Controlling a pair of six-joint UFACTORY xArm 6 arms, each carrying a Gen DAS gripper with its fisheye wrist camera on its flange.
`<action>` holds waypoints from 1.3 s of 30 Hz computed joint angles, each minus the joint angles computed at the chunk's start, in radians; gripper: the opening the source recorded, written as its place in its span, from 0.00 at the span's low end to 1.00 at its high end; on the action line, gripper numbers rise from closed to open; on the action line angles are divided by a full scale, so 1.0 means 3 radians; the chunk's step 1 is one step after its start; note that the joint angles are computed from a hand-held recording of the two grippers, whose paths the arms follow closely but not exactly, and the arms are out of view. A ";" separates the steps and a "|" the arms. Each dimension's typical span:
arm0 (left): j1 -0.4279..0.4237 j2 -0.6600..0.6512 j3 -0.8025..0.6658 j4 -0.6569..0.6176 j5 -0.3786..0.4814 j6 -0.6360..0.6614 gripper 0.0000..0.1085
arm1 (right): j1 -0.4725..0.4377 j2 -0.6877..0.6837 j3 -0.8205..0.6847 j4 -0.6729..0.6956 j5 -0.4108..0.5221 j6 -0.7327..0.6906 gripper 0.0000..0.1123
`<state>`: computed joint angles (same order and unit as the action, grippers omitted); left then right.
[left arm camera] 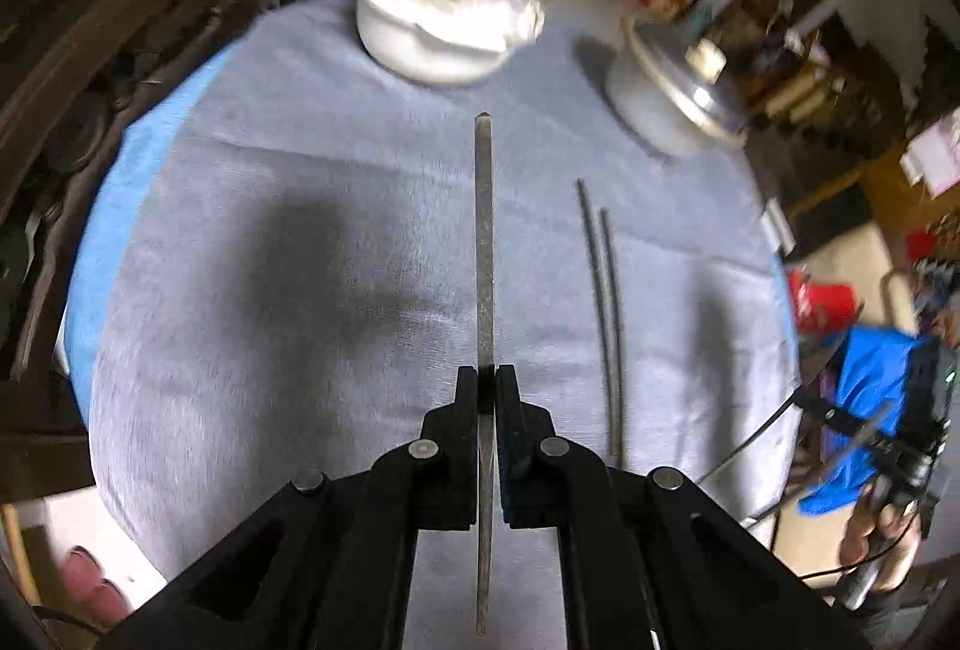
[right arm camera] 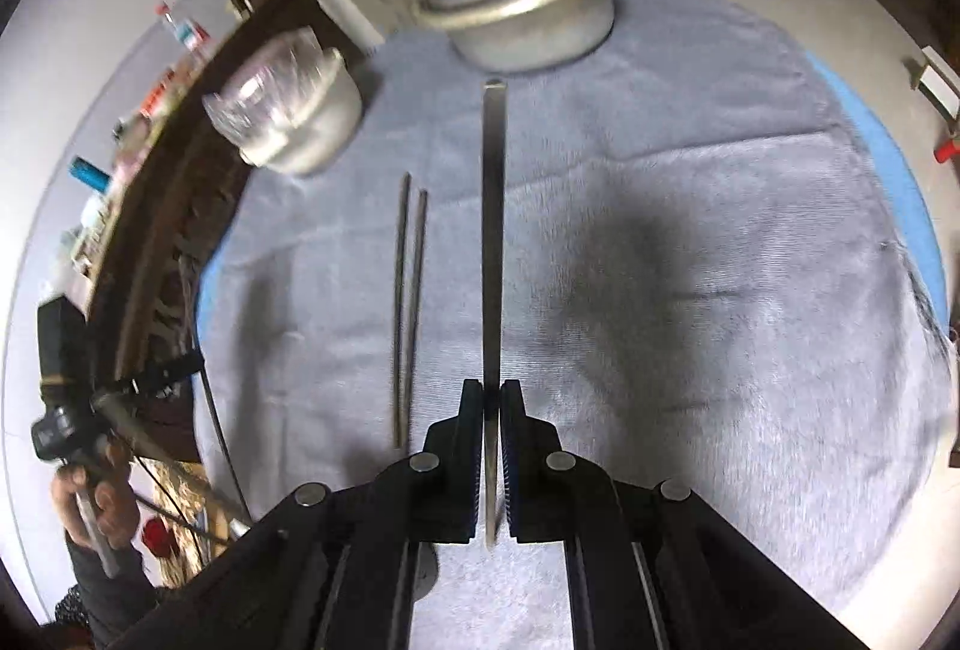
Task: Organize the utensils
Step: 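Carry both chopsticks up and lower them into the black holder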
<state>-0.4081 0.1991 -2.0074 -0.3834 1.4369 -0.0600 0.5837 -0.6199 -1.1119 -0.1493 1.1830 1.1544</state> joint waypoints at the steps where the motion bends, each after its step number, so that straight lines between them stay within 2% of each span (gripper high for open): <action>1: 0.0017 -0.0136 0.0156 -0.0037 -0.0097 -0.0007 0.05 | 0.0053 -0.0051 0.0018 -0.0076 0.0013 0.0078 0.06; 8: -0.0039 -0.0645 0.0686 -0.0045 -0.0569 -0.0156 0.05 | 0.0418 -0.0138 -0.0080 -0.0527 0.0218 0.0431 0.06; 17: -0.0128 -0.1160 0.1296 -0.0182 -0.1225 -0.0366 0.05 | 0.1091 -0.0211 -0.0359 -0.1224 0.0664 0.0939 0.06; 23: -0.0274 -0.1474 0.1579 -0.0292 -0.1589 -0.0412 0.05 | 0.1671 -0.0188 -0.0617 -0.1741 0.0945 0.1263 0.06; 28: -0.0468 -0.1631 0.1717 -0.0205 -0.1969 -0.0448 0.05 | 0.1971 -0.0088 -0.0801 -0.1993 0.1016 0.1364 0.06; 34: -0.0686 -0.1719 0.1940 -0.0054 -0.2369 -0.0489 0.05 | 0.2105 0.0045 -0.0907 -0.2081 0.0938 0.1374 0.06; 39: -0.0847 -0.1718 0.2132 0.0255 -0.2614 -0.0649 0.05 | 0.1974 0.0096 -0.0796 -0.1942 0.0686 0.1330 0.06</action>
<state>-0.6622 -0.3162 -1.3678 -0.3070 0.6526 -0.2548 1.1759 -0.5911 -1.3506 -0.7320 1.3888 1.5533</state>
